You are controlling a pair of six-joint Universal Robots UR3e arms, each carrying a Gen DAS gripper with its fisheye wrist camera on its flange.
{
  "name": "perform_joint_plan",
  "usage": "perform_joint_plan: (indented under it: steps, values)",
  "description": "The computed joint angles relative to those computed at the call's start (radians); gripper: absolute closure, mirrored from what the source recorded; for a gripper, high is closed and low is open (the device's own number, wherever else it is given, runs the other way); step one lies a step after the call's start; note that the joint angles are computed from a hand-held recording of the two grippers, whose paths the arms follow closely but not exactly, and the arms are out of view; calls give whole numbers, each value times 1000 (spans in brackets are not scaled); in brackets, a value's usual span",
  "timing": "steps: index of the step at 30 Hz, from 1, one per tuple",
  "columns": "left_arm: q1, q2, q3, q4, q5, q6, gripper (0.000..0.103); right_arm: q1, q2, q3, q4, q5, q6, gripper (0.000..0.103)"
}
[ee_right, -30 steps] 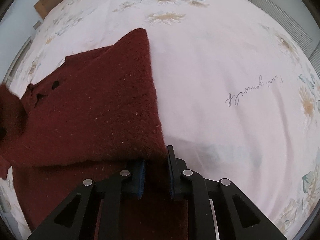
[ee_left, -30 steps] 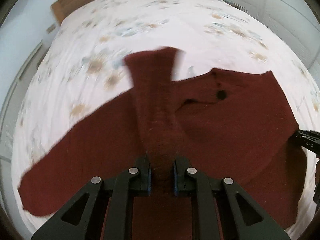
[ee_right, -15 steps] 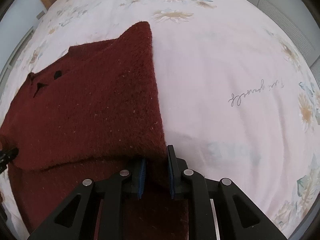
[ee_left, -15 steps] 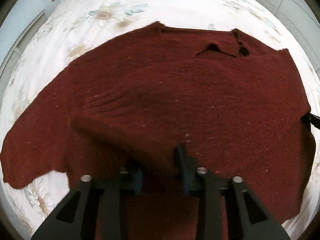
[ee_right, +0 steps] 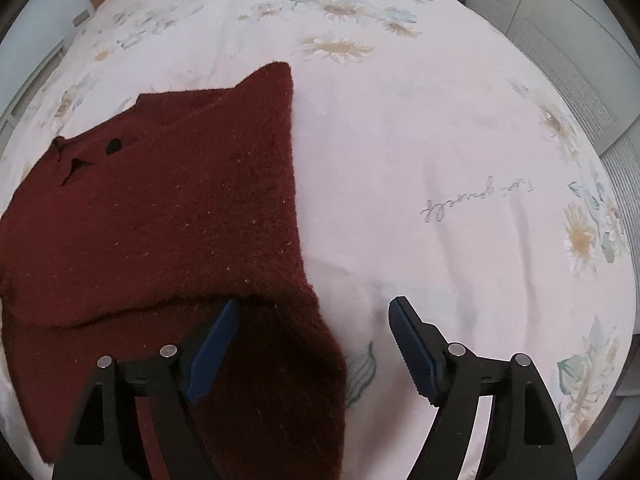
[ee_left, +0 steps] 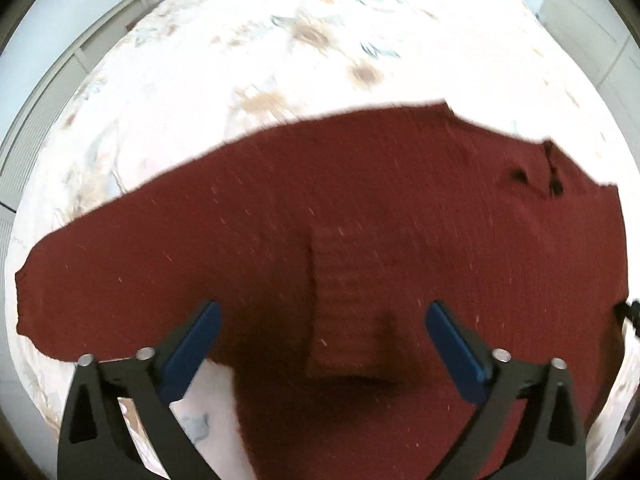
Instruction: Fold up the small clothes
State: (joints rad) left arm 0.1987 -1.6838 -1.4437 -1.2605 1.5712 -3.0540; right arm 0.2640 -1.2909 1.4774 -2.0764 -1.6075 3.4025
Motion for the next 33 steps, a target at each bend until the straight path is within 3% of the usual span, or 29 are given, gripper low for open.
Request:
perform_joint_plan:
  steps: [10, 14, 16, 17, 18, 19, 21, 23, 28, 33]
  values:
    - [30, -105, 52, -42, -71, 30, 1, -15, -85, 67, 15, 27, -32, 23]
    - [-12, -165, 39, 17, 0, 28, 1, -24, -103, 102, 22, 16, -36, 23]
    - [-13, -161, 21, 37, -12, 33, 3, -28, -99, 116, 23, 0, -32, 23]
    - [-15, -152, 8, 52, -22, 42, 14, -31, -97, 123, 20, -4, -29, 23]
    - [-17, -141, -5, 68, -33, 53, 33, -34, -98, 133, 15, -4, -26, 23]
    - [-24, -133, -14, 85, -37, 61, 42, -40, -105, 146, 10, -2, -25, 23]
    - [-61, -129, -22, 118, 1, 70, 71, -52, -106, 158, -1, 4, -25, 23]
    - [-78, -120, -29, 130, -7, 92, 90, -65, -105, 159, -3, 2, -22, 23]
    - [-131, -85, -12, 163, 47, 113, 93, -106, -88, 107, 2, 35, -28, 23]
    - [-54, -33, 69, 127, -51, 112, 93, -92, 32, -74, 13, 7, -12, 23]
